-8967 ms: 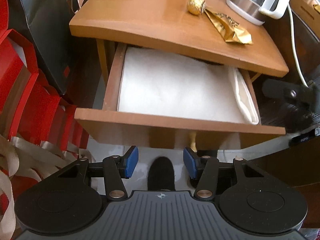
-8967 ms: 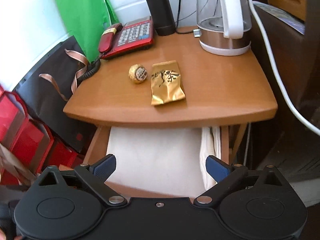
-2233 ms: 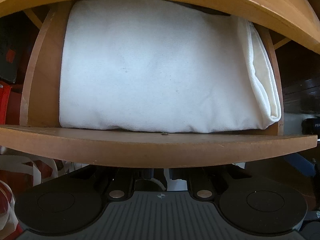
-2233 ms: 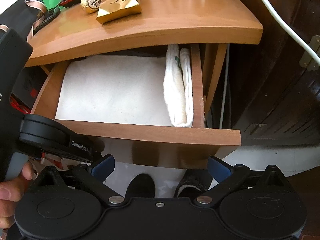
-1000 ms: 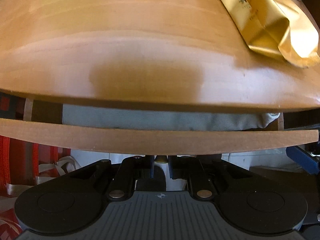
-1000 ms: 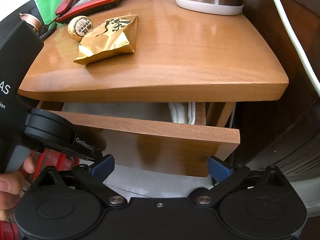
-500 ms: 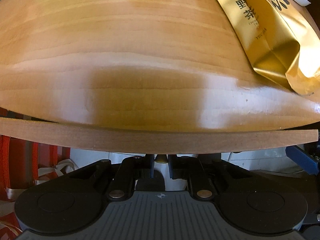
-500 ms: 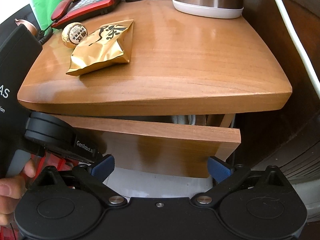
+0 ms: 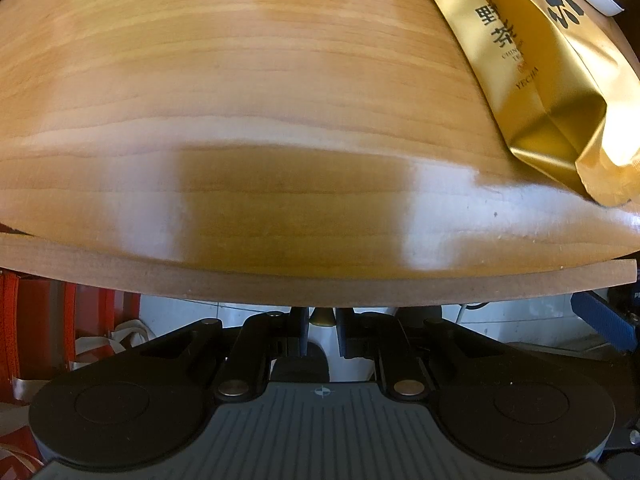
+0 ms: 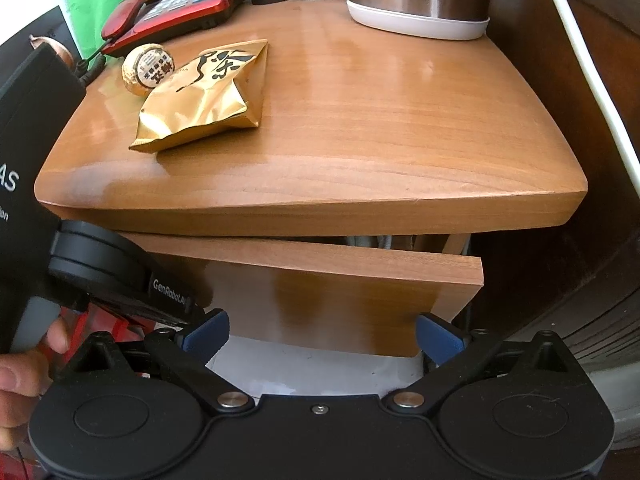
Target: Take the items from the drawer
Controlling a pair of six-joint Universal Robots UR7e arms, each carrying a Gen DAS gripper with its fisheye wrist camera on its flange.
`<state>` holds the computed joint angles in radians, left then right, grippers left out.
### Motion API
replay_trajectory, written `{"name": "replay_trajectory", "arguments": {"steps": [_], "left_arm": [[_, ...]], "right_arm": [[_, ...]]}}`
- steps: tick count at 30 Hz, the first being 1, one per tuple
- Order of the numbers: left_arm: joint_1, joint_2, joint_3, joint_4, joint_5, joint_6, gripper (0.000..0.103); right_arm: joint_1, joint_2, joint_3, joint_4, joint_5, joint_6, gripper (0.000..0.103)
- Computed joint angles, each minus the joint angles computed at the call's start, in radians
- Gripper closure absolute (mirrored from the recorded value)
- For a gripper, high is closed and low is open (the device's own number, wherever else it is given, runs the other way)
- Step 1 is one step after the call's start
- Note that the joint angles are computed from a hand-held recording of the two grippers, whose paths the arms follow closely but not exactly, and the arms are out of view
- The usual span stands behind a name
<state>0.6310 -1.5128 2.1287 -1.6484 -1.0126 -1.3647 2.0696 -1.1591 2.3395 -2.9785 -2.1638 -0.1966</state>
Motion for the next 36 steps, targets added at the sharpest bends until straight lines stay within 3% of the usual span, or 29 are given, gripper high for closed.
{"name": "replay_trajectory", "arguments": {"steps": [12,24,27,32,36], "left_arm": [[-0.095,-0.073,0.064,0.037,-0.028,-0.071,0.085],[-0.241,-0.141,0.111,0.137,-0.107,-0.198,0.084],[-0.322,-0.236,0.157,0.218,-0.152,-0.269,0.083],[-0.376,-0.283,0.204,0.24,-0.187,-0.314,0.083],[-0.483,-0.323,0.282,0.243,-0.261,-0.413,0.083]], "right_arm": [[0.008,-0.01,0.018,-0.002,-0.003,0.009,0.003],[0.031,-0.06,0.061,0.032,-0.003,0.062,0.003],[0.043,-0.075,0.072,0.05,-0.004,0.081,0.003],[0.066,-0.108,0.098,0.065,-0.014,0.099,0.003],[0.081,-0.146,0.123,0.097,-0.017,0.132,0.003]]}}
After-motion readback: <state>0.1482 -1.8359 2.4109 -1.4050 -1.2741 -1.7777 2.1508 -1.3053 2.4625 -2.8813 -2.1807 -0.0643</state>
